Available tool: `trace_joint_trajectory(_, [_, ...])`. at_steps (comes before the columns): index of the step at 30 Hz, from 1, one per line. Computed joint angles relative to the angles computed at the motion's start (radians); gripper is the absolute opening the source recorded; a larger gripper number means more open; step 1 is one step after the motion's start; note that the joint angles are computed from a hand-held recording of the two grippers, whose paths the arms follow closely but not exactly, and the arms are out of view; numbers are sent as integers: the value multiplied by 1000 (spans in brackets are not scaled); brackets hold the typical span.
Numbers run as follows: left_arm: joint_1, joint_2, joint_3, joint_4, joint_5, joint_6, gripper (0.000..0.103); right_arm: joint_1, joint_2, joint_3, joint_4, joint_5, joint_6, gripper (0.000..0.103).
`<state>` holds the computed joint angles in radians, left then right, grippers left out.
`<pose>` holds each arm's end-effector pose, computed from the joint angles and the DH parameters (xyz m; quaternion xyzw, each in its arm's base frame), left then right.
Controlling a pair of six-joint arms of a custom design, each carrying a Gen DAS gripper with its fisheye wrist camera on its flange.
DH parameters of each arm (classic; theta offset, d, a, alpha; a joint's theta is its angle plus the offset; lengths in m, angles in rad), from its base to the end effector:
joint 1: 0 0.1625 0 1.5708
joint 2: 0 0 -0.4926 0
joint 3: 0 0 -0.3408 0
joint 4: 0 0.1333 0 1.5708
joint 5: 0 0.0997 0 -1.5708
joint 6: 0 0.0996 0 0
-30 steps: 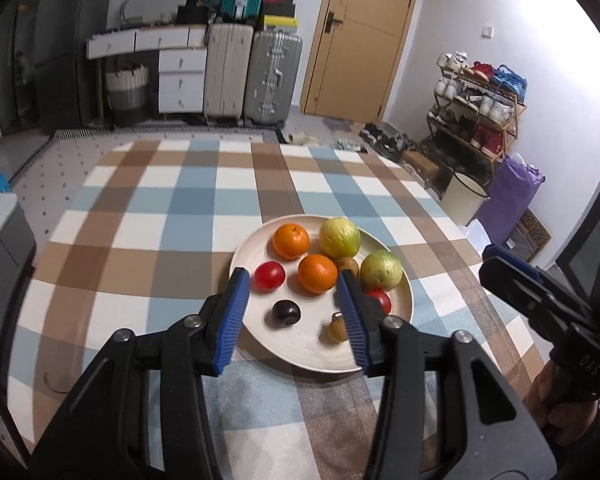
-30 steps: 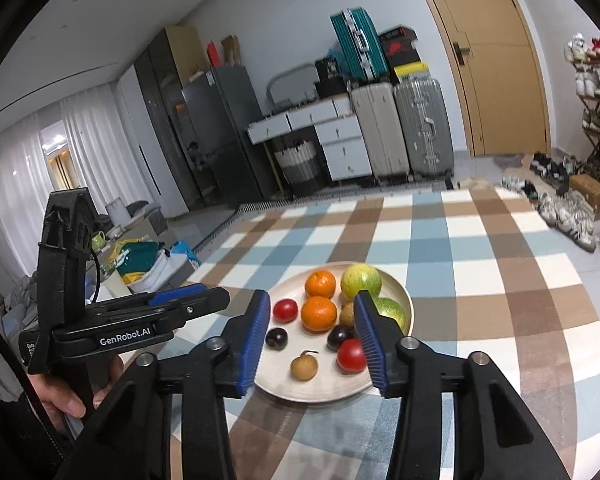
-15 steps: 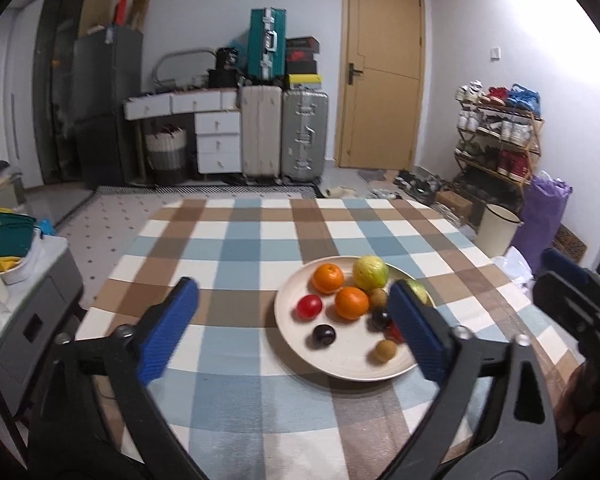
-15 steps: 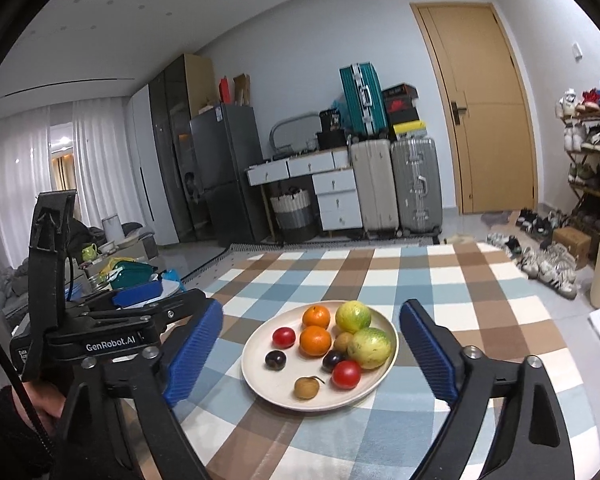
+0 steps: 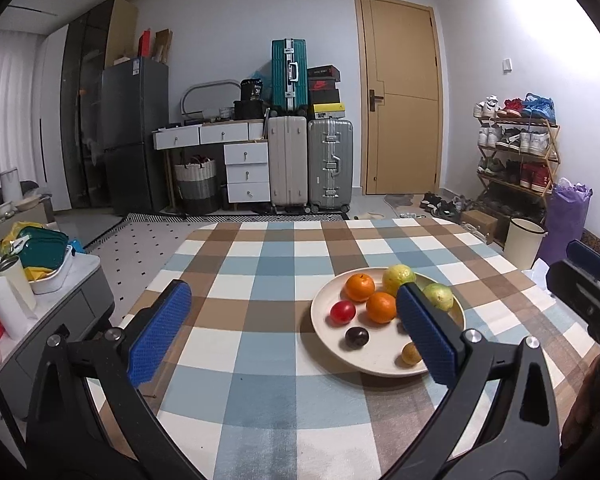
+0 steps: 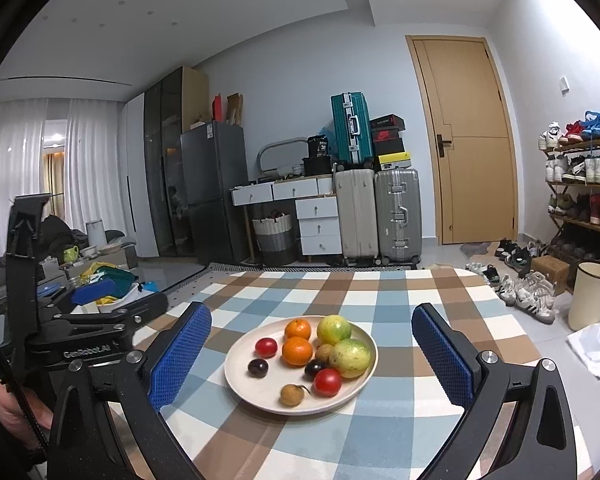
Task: Organize fruits
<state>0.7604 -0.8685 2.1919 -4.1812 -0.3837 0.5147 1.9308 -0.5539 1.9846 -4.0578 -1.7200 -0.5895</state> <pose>-0.1817 -0.4842 0.2934 0.1434 0.7293 -0.5579 0.3693 0.3227 -0.5210 0.1225 0.3603 -0.7832 0.4919 0.1215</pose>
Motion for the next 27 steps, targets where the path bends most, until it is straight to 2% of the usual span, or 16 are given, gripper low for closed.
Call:
trace_joint_trajectory(5, [1, 5, 20, -3, 1, -34, 102, -4, 23, 0, -61, -24, -30, 102])
trace_joint_trajectory(7, [-2, 33, 13, -103, 1, 63, 102, -6, 26, 1, -75, -35, -39, 102])
trace_joint_trajectory(8, [-2, 39, 5, -116, 4, 84, 102, -9, 29, 3, -90, -34, -43, 102])
trace_joint_trajectory(14, [31, 60, 12, -121, -40, 78, 102, -21, 48, 13, -151, -38, -80, 102])
trace_joint_trajectory(20, [68, 89, -22, -139, -97, 127, 102, -26, 45, -1, -91, -81, -65, 102])
trace_joint_trajectory(23, [91, 87, -35, -72, -92, 68, 102, -25, 42, -22, -32, -118, -51, 102])
trace_joint_trajectory(25, [96, 88, -35, -108, -105, 73, 102, -24, 40, -38, 14, -140, -38, 102])
trace_joint_trajectory(27, [100, 87, -30, -125, -124, 76, 102, -28, 38, -36, 17, -129, -37, 102])
